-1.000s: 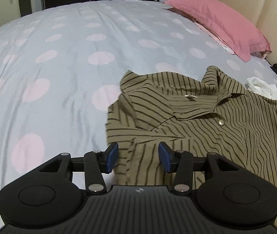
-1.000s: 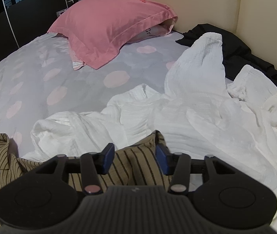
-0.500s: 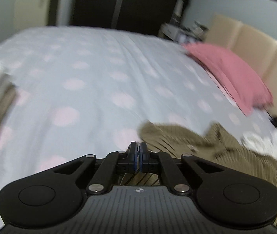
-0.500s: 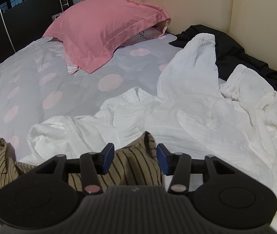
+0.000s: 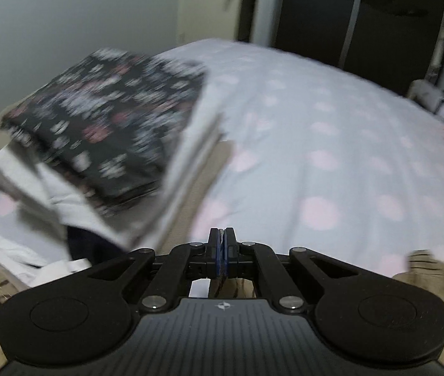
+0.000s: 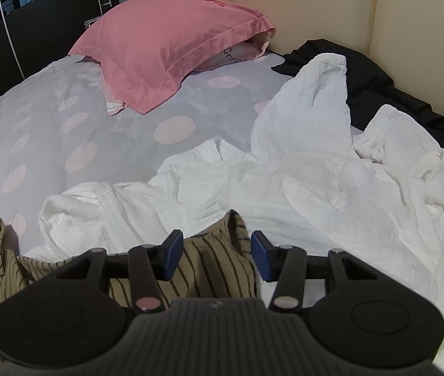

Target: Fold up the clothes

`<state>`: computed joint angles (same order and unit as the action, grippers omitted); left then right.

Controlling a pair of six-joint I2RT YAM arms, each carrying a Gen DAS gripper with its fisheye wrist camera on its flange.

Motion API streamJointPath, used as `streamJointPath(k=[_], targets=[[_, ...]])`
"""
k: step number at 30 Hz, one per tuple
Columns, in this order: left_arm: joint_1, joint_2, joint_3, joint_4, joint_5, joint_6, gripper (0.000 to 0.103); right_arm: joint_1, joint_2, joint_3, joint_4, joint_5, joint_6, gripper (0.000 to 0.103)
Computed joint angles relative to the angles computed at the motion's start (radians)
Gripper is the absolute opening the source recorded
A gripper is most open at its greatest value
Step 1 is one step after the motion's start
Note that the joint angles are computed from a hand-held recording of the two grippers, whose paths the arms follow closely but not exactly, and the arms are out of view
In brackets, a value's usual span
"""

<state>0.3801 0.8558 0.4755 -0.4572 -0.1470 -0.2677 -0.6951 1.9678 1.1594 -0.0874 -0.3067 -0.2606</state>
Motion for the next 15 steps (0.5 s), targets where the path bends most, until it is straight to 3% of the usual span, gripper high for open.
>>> streamJointPath(k=[2,6,15], targets=[[0.062,0.051,-0.013,0.037,0.012,0.027,0.000,-0.003,0.005,0.006,-0.002,0.001,0.000,0.051],[0.060,0.106,-0.030,0.089,-0.030,0.030,0.000,-0.016,0.012,0.019,-0.008,-0.005,0.013,0.051],[0.063,0.146,-0.035,0.127,-0.016,0.009,0.000,-0.069,0.046,0.087,-0.065,-0.079,0.041,0.051]])
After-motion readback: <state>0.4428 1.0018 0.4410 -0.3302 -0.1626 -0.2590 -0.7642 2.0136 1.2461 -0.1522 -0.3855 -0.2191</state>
